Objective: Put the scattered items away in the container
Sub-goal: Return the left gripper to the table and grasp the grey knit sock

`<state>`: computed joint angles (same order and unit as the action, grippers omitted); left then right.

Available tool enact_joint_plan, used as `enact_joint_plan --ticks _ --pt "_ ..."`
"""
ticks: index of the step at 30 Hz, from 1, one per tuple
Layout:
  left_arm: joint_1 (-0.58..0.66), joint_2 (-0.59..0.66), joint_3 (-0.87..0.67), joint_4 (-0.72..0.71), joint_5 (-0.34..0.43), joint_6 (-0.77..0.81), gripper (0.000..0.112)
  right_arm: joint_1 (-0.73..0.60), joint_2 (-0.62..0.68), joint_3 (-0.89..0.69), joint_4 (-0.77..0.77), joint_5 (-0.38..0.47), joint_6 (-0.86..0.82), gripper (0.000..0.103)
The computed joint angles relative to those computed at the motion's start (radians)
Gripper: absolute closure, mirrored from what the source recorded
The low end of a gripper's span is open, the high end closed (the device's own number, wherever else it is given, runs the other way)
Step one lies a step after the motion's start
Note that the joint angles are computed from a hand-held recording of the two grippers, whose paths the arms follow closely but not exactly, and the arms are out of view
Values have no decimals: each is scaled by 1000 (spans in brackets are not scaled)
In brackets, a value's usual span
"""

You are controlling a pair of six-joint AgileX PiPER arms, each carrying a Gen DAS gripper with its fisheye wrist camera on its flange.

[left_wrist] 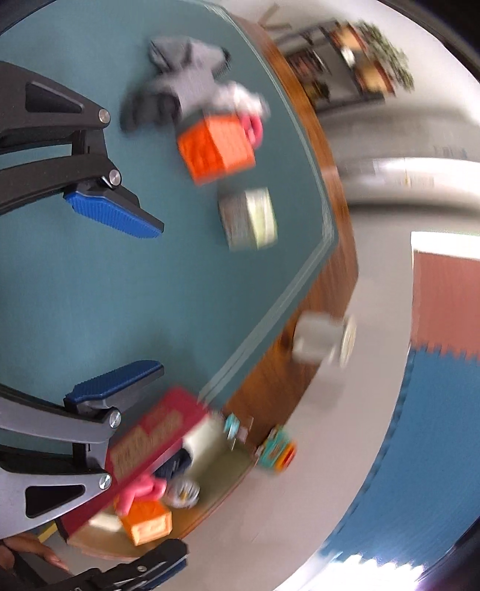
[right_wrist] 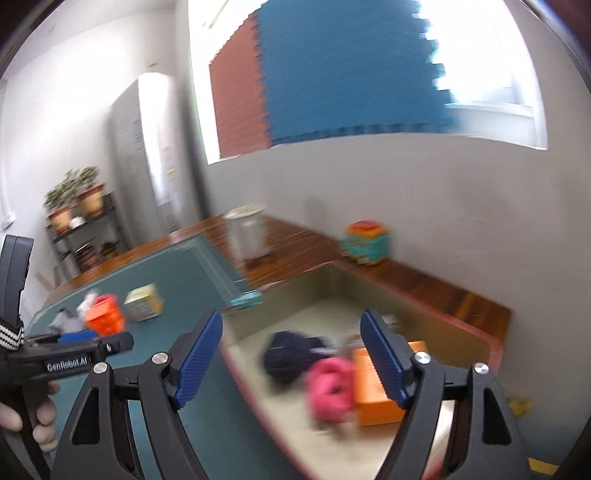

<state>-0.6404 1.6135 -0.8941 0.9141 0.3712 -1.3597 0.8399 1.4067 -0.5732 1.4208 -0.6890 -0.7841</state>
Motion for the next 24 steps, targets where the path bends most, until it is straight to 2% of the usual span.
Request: enact_joint_plan --ticks 6,11,16,17,20,24 --pt "275 -136 181 15 -70 -22 42 30 136 -162 -37 150 -39 22" --pt "488 -156 242 0 -131 32 42 38 304 -340 -19 293 -103 22" --pt "628 -134 213 47 -152 78 42 81 463 -484 -32 309 -133 22" --pt "650 -123 195 22 -156 121 42 86 490 -505 -36 308 -135 22" --pt "714 -68 125 -170 -176 355 42 88 536 -539 15 327 -202 22" --pt "765 46 14 -503 -185 698 42 73 539 -526 -14 339 -154 22"
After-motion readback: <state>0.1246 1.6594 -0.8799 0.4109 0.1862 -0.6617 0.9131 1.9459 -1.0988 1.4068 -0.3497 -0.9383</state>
